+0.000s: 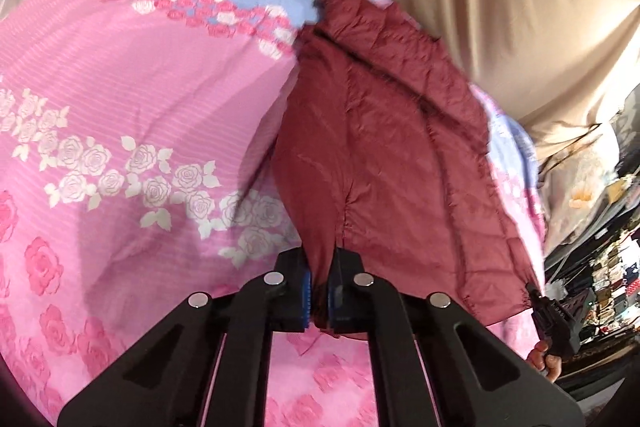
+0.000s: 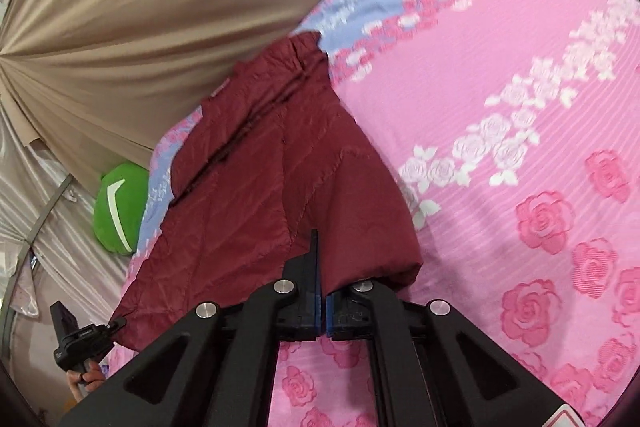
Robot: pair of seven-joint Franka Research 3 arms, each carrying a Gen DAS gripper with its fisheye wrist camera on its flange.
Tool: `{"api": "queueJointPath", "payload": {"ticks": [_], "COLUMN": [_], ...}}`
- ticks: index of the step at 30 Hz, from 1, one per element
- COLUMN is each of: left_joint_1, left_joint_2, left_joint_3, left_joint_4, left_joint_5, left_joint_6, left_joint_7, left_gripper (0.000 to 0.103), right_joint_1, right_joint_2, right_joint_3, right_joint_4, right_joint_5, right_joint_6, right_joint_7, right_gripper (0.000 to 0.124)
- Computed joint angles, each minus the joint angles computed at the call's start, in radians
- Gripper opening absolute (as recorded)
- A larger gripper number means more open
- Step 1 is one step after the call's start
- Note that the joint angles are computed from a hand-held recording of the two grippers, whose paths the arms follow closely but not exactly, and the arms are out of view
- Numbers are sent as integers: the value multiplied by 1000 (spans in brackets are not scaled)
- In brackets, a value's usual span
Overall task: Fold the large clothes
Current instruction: 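Grasp the hem with both grippers and lift it toward the collar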
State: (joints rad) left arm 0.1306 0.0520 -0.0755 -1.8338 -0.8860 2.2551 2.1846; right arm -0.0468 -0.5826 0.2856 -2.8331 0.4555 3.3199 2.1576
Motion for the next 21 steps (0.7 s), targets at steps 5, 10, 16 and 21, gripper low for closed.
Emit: {"api": "queueJointPath", "payload": {"ticks": [5, 10, 16, 21], "left_joint_1": [2, -46, -91, -112], "left_joint_2": [-137, -294, -409, -373], "left_joint_3": [40, 122, 193, 196], "left_joint_4": [-76, -157, -209, -163], "left_joint_5": [-167, -408, -563, -555], "left_joint_6": [-13, 5, 20, 36], "left_joint_7": [143, 366, 523, 499], "left_gripper": [3, 3, 3, 3], "right_joint_1": [-141, -220, -272, -207], "right_joint_2": [-210, -431, -592, -497], "right_joint_3": [180, 294, 341, 237], "right_joint_4": [-72, -117, -97, -59], "right_joint_5": [11, 11, 26, 5], "right_joint_6": [34, 144, 189, 290], "right_joint_7": [26, 16, -64, -123], "right_gripper": [1, 1, 1, 1]}}
